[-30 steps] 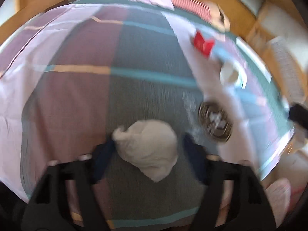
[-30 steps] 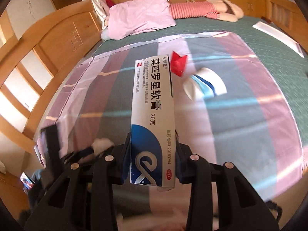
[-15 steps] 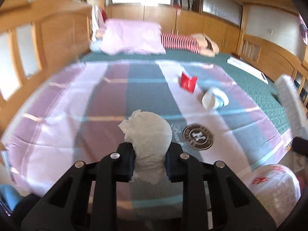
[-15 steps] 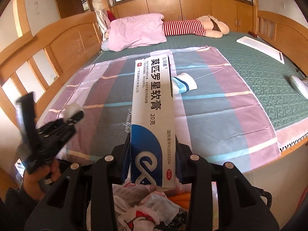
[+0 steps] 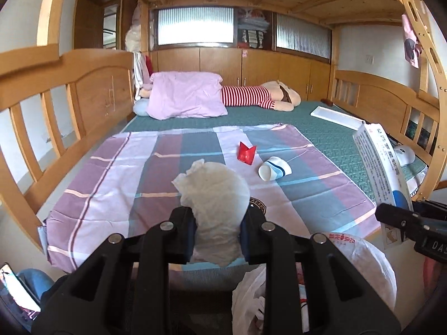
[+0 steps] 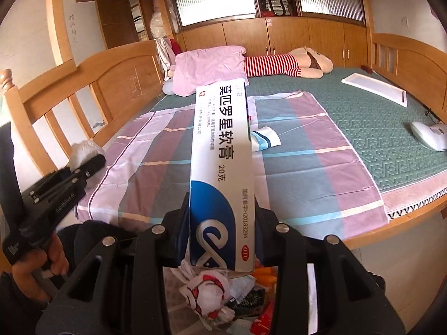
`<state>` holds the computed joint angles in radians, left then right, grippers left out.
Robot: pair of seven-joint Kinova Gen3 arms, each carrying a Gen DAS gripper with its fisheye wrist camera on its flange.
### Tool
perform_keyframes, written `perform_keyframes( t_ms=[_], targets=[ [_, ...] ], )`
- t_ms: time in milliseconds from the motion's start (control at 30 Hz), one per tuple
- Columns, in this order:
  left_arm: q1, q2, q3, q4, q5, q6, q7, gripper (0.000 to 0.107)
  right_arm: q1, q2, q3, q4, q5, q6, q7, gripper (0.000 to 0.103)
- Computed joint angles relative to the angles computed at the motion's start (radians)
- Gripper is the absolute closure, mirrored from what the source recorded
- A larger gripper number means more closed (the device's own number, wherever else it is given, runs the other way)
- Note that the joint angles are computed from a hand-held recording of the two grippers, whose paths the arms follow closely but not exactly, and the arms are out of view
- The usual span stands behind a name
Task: Collect trash
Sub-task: 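Carry the medicine box and tissue to the white bag and release both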
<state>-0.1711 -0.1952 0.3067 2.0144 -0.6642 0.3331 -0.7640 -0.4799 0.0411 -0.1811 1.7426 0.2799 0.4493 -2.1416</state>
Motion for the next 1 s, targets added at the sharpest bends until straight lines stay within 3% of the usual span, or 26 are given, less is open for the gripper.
perform_keyframes(
  t_ms=[433,733,867,1000],
  targets=[
    [0.019,-0.012,0.023,-0.003,0.013,0.035,0.009,0.082,0.028,-0.027,-0.014,0.038,-0.061,0.015,0.08,0.065],
    [0.063,-0.011,-0.007,0.038,0.086,0.021,-0.048,0.082,0.029,-0.015,-0.008,0.031,-0.112,0.025,0.13,0.065],
    [0.136,0.014,-0.074,0.045,0.189,0.034,-0.155,0.082,0.035,0.003,-0.001,0.024,-0.144,0.05,0.148,0.065],
    [0.128,0.01,-0.074,0.05,0.202,0.027,-0.165,0.082,0.026,0.009,0.001,0.02,-0.136,0.062,0.138,0.065]
  ],
)
